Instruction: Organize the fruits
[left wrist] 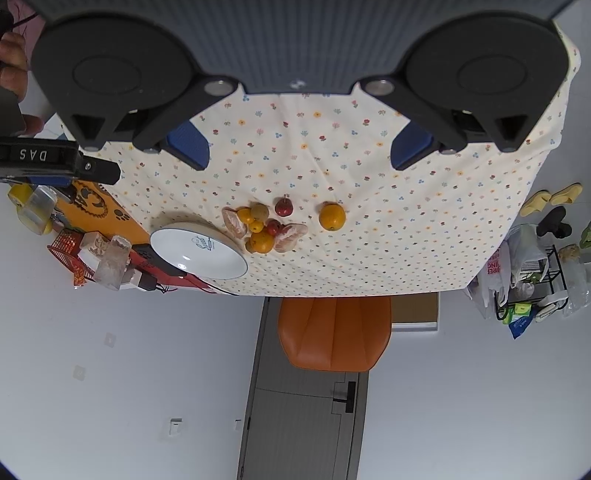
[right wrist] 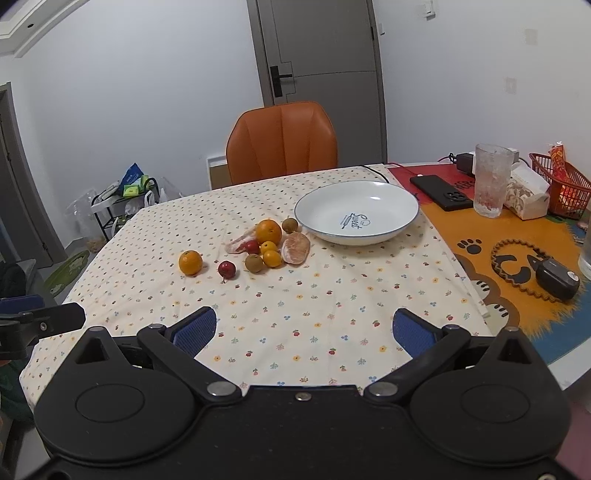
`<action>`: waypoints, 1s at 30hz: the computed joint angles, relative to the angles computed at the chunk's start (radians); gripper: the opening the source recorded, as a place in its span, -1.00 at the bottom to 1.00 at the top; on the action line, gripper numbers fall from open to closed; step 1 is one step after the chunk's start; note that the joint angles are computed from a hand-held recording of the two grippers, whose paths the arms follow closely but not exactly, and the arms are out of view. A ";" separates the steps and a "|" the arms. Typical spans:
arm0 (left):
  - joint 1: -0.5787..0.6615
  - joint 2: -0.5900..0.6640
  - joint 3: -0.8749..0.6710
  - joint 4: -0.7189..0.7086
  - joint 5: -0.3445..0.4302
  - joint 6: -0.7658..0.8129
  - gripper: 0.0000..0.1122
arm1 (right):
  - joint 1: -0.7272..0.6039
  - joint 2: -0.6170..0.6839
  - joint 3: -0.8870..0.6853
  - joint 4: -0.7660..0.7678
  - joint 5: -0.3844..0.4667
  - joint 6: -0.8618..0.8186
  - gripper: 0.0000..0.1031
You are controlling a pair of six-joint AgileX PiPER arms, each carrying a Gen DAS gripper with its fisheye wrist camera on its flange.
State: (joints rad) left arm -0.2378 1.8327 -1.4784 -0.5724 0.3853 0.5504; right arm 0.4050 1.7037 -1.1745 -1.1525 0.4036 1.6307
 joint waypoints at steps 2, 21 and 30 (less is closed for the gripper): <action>0.000 -0.001 0.002 -0.009 0.000 0.009 0.84 | 0.001 0.001 -0.001 0.003 0.002 -0.006 1.00; 0.003 -0.004 0.021 -0.044 -0.012 0.038 0.84 | 0.008 0.007 -0.014 0.028 0.008 -0.047 1.00; 0.006 0.009 0.000 -0.050 0.001 0.042 0.84 | 0.006 0.012 -0.022 0.023 -0.005 -0.056 1.00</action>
State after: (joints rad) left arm -0.2319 1.8415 -1.4783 -0.6220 0.3866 0.5922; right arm 0.4107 1.7158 -1.1962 -1.1295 0.3982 1.5748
